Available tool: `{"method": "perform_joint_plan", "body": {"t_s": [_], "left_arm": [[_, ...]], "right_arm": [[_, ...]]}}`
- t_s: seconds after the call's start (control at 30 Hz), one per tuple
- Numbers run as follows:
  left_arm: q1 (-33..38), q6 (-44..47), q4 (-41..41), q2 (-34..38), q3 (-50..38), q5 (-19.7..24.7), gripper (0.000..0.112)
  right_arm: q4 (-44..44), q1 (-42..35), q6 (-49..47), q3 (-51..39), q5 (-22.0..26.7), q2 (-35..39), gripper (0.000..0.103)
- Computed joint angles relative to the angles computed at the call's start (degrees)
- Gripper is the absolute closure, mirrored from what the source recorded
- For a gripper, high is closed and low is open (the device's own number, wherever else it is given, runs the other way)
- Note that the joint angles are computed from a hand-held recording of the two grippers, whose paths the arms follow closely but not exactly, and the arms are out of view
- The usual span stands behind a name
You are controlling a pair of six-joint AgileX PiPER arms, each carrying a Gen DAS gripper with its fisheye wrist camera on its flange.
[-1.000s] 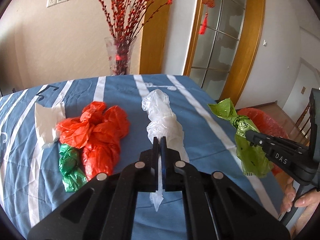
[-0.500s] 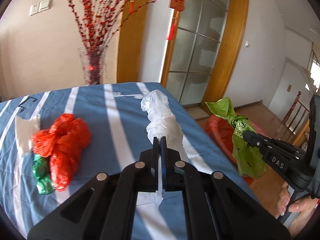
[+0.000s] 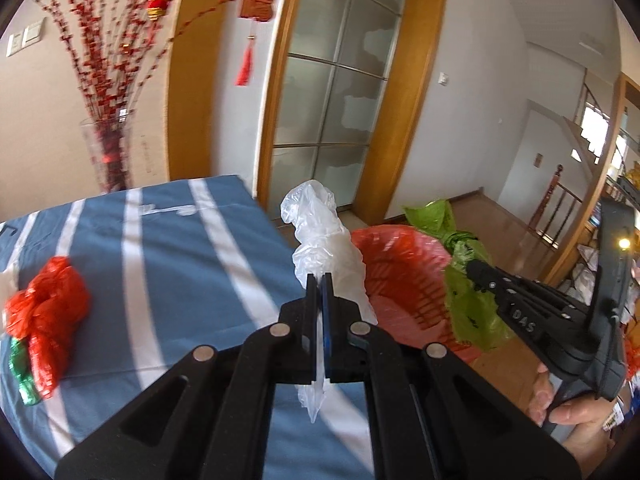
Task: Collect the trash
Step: 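Carry the green paw-print bag and clear bag to the red basket and open both tools, then grasp a red bag with the right tool while the left tool grasps the green bag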
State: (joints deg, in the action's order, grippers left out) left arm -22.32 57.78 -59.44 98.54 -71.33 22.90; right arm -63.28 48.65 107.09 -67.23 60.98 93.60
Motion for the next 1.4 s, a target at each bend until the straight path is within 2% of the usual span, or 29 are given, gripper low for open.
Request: {"method": "perform_joint_plan", "body": {"t_s": [0.6,0.87,0.93,0.97,1.0,1.03,1.07,1.17,1.27,1.4], "left_arm": [[-8.6,-5.7,2.9,9.7,-11.5,2.4,0.109],[-10.8,-12.2,8.1,16.0,-18.8,4.4,0.108],[-11.4,-15.3,10.8,17.4,-20.5,4.6,0.105],[-11.6,-16.7,12.1,17.8,-20.9,4.6,0.102],[-11.7,-17.9,13.2,18.1,-21.1,4.6,0.093],[-11.6,-19.0,14.1,18.2,-21.0,4.4,0.088],[-11.4,-19.2,14.2,18.0,-20.3,3.9,0.081],[-10.2,-18.9,14.7,16.4,-17.5,1.8,0.079],[-8.8,-18.7,15.5,13.9,-13.5,-1.6,0.071],[-6.4,-19.7,18.4,10.2,-8.3,-5.1,0.07]], "right_arm": [[-1.8,-4.9,7.1,8.7,-2.0,-6.4,0.099],[-2.2,-9.6,8.6,11.0,-6.4,-7.6,0.098],[-1.7,-10.9,10.0,12.2,-7.9,-8.3,0.091],[-1.7,-11.1,11.0,13.0,-8.5,-8.7,0.082],[-1.7,-10.9,11.8,12.9,-8.3,-8.4,0.073],[-1.8,-10.5,12.4,13.3,-8.1,-8.5,0.07],[-1.4,-9.9,12.2,13.3,-7.3,-8.4,0.068],[0.0,-8.3,10.3,12.0,-4.5,-7.5,0.068],[0.3,-6.0,8.8,9.7,-0.9,-6.0,0.068],[0.5,-4.1,5.6,5.3,1.1,-3.8,0.067]]}}
